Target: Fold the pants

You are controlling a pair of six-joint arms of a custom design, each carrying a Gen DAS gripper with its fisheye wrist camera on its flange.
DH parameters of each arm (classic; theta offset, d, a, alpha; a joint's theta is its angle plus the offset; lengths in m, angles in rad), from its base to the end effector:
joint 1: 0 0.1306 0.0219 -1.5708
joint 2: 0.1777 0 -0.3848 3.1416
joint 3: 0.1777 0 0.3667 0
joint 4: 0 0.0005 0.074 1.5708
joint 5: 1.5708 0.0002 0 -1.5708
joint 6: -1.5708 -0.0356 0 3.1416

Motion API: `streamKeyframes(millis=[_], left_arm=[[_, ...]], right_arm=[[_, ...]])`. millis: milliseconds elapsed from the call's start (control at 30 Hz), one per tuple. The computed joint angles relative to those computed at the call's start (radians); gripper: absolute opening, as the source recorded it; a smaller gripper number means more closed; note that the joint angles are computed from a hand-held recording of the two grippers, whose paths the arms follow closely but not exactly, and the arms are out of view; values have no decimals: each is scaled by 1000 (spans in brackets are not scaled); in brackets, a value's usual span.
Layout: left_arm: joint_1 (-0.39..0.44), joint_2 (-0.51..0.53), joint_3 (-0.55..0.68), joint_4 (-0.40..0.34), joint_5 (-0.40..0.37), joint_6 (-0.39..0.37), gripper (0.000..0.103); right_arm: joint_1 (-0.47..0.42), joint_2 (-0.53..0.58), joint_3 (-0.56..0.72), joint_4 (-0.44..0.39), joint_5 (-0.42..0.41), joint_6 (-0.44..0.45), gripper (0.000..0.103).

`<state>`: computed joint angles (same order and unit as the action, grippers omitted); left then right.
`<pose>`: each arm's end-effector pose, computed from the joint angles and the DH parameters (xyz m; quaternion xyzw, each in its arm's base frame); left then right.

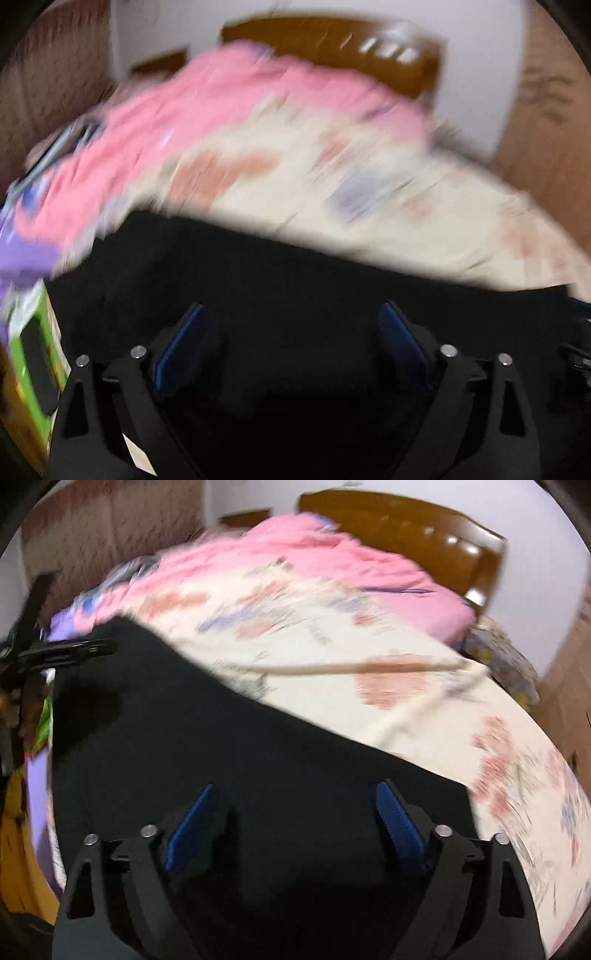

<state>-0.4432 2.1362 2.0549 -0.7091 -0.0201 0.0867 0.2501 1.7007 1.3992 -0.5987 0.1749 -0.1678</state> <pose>0.6548 -0.3106 0.3062 0.1602 0.9108 -0.0906 0.3695 0.5405 0.1312 0.3029 -0.0100 0.9411 -0.0127 0.3378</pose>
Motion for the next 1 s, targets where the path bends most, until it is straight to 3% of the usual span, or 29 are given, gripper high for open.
streamKeyframes(millis=[33,100,133,167,200,233,267,300,367,433,467,533,567,633,733,767,800,833,900,967,1000], left_arm=[[-20,-26,-28,39,3,-15,101],[-49,-12,-11,25,46,-56,101],[-67,34,48,-44,70,-102,101],[-79,95,131,-129,44,-120,101],[-93,163,203,-196,-15,-121,102],[-91,186,230,-214,1,-104,102],[-81,172,210,-186,11,-44,102],[-79,177,226,-209,4,-38,102],[-103,151,240,-257,-138,9,97],[-126,61,131,-157,-79,11,98],[-152,3,55,-81,-20,4,98],[-221,-39,0,-15,69,-50,101],[-249,-32,7,-19,115,-86,101],[-328,37,102,-98,216,-190,101],[-414,192,316,-247,206,-290,101],[-434,254,396,-298,165,-312,101],[-441,289,426,-309,137,-320,102],[-439,283,409,-275,152,-295,102],[-430,299,438,-295,159,-290,102],[-428,270,376,-251,158,-302,102],[-435,282,400,-258,153,-293,102]], right_arm=[[-4,-19,-23,5,23,-18,88],[-23,-39,-57,-18,82,-27,88],[-34,-32,-67,-42,117,-31,88],[-43,-32,-79,-62,139,-35,88],[-68,-42,-115,-32,100,-49,91],[-98,-70,-161,18,30,-86,91],[-117,-71,-169,17,-4,-126,92],[-127,-100,-190,14,-6,-142,91],[-116,-174,-239,16,100,-139,92],[-122,-273,-305,39,107,-134,92],[-127,-321,-341,32,104,-150,92],[-129,-373,-381,-13,135,-174,92],[-121,-399,-403,-32,153,-189,92],[-123,-460,-457,-76,153,-208,92],[-134,-528,-549,-136,145,-248,92],[-145,-541,-579,-145,137,-252,92],[-143,-592,-632,-104,126,-215,92],[-123,-635,-663,-102,163,-211,92],[-95,-678,-679,-173,245,-264,92],[-93,-762,-711,-169,237,-323,92],[-92,-813,-734,-144,215,-363,92]])
